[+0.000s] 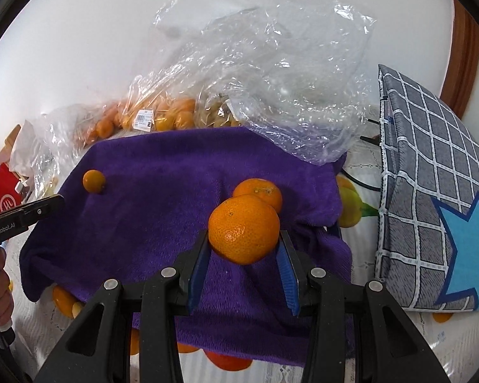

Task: Organize fruits
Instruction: 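Carry both held fruits over the towel and lower them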

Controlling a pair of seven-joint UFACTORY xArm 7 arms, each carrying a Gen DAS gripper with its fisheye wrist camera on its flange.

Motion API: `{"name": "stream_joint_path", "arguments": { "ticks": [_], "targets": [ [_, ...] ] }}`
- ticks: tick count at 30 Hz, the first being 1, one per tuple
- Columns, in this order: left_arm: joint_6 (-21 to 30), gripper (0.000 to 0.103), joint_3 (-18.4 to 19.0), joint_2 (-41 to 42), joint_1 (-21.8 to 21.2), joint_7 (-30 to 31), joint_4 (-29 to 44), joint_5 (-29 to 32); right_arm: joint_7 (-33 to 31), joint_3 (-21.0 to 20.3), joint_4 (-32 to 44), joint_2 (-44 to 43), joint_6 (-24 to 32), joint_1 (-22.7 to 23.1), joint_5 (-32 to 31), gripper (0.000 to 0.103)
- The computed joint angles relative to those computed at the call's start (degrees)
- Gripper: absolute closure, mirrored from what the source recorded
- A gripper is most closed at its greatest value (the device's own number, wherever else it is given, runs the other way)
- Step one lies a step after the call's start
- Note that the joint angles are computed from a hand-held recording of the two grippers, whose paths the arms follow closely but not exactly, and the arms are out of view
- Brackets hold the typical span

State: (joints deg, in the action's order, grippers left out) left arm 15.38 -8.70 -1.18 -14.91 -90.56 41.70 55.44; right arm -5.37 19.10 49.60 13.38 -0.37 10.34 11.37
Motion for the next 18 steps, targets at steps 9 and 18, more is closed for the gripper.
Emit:
{"name": "stream_joint_path", "arguments": {
  "ticks": [9, 18],
  "targets": [
    [-0.2, 0.079, 1.2, 2.6, -1.1, -0.9, 1.0, 1.7, 1.1, -2.3, 1.4, 1.6, 1.6, 1.5, -1.8, 0.062],
    [-0.9, 0.079, 2.4, 3.8, -1.7, -1.7, 1.3, 3.2, 4.9, -7.2, 2.5, 3.0, 2.3, 6.3, -6.4, 0.062]
  ]
}}
